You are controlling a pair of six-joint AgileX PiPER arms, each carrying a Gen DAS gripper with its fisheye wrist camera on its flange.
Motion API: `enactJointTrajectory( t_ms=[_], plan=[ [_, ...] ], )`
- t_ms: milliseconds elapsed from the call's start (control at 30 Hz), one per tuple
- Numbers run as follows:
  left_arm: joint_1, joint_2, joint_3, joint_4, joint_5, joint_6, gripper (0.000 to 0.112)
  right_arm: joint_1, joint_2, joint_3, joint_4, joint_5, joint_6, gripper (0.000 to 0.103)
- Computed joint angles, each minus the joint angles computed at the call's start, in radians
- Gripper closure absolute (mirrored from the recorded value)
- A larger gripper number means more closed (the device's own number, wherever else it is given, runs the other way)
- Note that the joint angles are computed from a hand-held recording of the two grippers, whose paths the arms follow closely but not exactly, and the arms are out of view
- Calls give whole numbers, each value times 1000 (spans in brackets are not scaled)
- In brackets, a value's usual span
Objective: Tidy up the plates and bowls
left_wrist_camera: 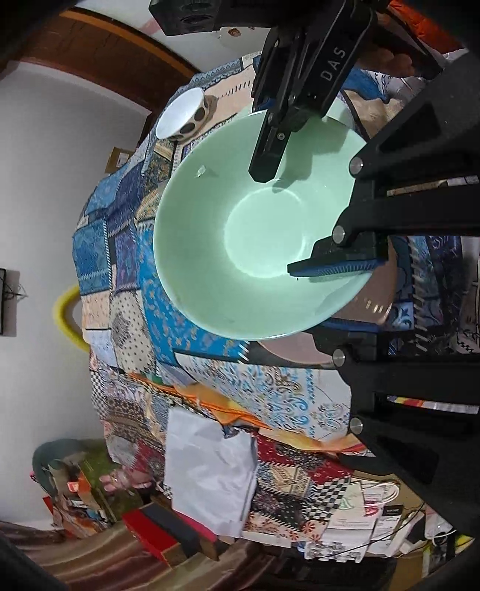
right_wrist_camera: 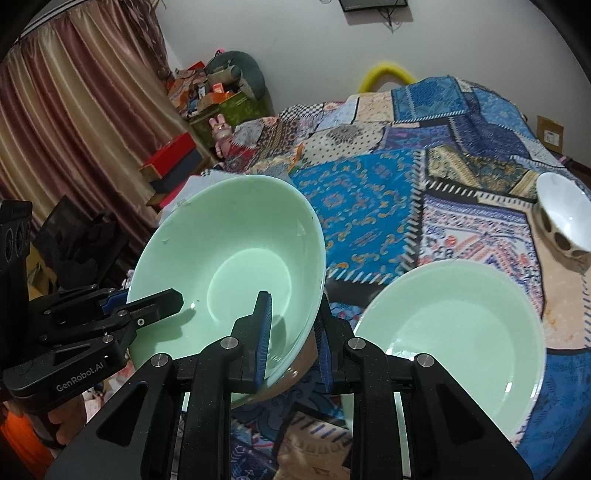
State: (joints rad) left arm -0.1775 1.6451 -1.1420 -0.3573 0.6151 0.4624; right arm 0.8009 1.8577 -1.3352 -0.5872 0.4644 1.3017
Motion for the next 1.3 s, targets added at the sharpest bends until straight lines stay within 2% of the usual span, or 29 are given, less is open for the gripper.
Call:
enactJointTrajectory(
  t_ms=[433,900,1300],
  plan=[
    [55,70,23,-34,1,45,92,-6,94,-67,158,-9,-151,83],
    [61,133,19,-44,6,58,92,-16,132,-87,243,6,-246,83],
    [56,185,-21,-39,20,35,92,-13,150,-155,261,106,-319,78]
  ],
)
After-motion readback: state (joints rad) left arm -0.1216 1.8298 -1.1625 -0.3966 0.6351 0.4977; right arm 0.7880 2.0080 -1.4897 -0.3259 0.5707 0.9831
